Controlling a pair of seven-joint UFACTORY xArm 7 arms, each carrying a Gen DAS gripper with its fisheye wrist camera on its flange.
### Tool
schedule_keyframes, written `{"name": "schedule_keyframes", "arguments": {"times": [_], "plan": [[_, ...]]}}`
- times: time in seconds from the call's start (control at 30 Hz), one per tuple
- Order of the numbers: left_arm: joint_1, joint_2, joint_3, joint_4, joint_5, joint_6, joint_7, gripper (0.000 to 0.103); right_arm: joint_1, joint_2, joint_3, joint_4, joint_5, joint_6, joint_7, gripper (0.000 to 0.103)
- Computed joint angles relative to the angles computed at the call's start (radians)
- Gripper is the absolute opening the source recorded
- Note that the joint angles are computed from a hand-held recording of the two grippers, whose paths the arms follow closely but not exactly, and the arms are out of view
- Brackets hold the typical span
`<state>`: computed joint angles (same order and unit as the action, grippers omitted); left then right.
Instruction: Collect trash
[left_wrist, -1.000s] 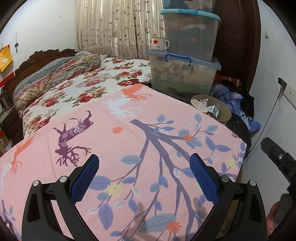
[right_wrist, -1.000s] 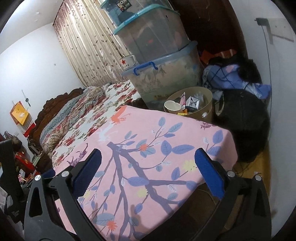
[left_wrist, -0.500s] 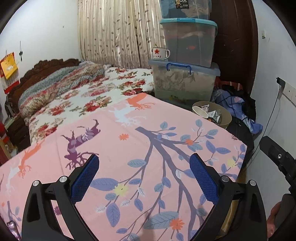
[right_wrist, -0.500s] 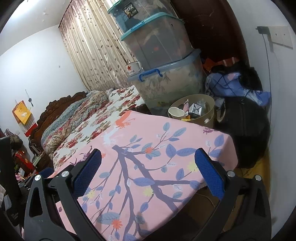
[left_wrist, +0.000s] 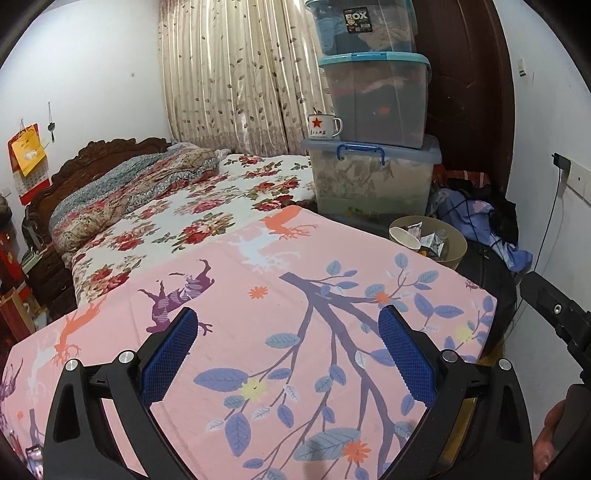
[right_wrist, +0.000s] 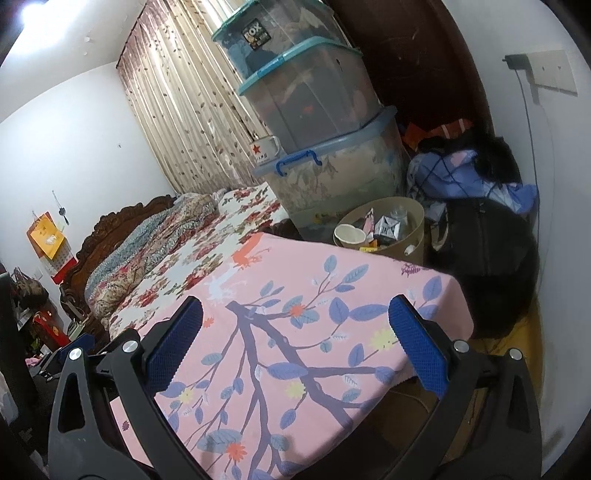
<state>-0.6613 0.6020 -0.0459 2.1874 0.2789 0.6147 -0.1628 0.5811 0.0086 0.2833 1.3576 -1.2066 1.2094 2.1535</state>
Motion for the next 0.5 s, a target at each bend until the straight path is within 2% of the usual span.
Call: {"name": "schedule_keyframes", "arguments": {"times": [0.1,0.5], "plan": [[-0.007,-0.004,0.010,0.003,0.016,0.011,0.001,0.094,0.005,0.005,0.003,0.007,-0.013,0.010,-0.006,0.100],[-0.015,-0.069,0.022,-0.096,0.088,-0.055,-0.045,0.094,0.014,0.000,0.007,0.015,-0.027,0.012,-0.007,0.100]]}}
